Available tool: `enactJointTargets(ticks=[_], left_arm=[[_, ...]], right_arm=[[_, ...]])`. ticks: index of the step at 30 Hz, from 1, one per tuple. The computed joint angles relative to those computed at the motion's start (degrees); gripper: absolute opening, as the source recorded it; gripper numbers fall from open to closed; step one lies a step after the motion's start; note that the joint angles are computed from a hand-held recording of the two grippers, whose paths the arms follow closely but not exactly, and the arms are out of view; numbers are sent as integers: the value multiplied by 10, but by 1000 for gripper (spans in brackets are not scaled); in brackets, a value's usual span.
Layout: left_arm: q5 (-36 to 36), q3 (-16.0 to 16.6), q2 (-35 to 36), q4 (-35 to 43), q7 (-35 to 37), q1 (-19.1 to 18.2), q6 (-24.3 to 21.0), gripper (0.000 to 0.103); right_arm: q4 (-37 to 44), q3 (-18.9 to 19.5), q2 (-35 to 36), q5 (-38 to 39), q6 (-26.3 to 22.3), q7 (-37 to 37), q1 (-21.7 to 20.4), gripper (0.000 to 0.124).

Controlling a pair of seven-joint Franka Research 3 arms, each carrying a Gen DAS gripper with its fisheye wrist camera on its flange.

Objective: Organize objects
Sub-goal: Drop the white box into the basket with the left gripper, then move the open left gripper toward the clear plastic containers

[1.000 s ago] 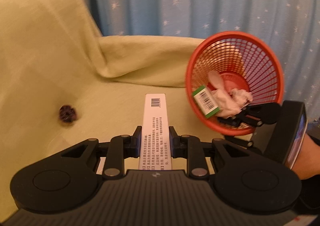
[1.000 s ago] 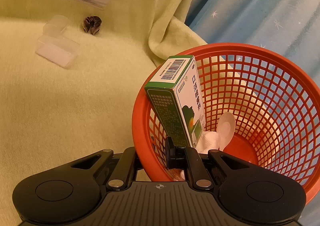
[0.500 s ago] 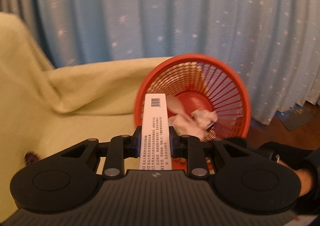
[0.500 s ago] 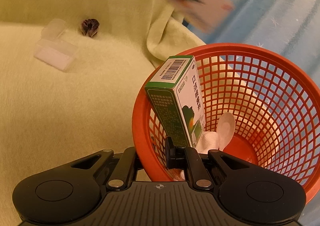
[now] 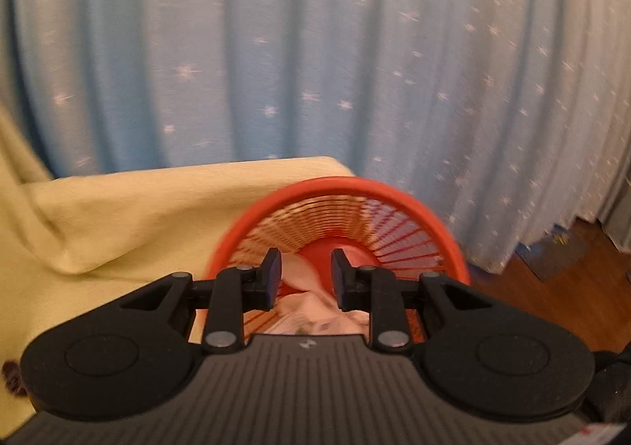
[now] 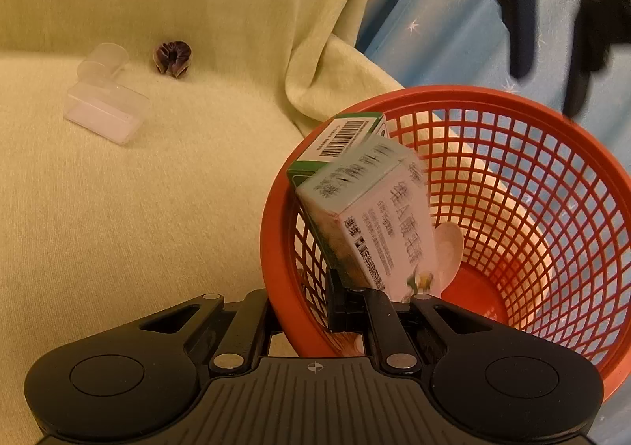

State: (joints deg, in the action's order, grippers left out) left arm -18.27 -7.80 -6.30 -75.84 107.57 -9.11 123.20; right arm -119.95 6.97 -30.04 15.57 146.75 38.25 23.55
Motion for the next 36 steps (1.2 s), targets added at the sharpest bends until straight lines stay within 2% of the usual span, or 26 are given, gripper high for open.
enactJointTargets(ticks=[4, 10, 15, 20, 28, 36], left_arm=[[62, 9, -57, -65, -60, 21, 11, 25], [163, 20, -141, -169, -158, 51, -15, 36], [216, 24, -185, -229, -227, 65, -51, 37], [244, 26, -216, -274, -268, 66, -67, 42], [248, 43, -251, -320, -286, 62, -70, 48], [265, 43, -274, -353, -301, 67, -67, 66]], right_arm=[[0, -1, 0, 0, -1, 0, 1, 6], [0, 2, 2, -1, 1, 6, 2, 6], [0, 2, 2, -2, 1, 6, 2, 6], [2, -2, 2, -1, -2, -1, 2, 6], [-4, -7, -8, 3, -8, -13, 2, 6], [-5, -6, -8, 4, -8, -16, -1, 6]])
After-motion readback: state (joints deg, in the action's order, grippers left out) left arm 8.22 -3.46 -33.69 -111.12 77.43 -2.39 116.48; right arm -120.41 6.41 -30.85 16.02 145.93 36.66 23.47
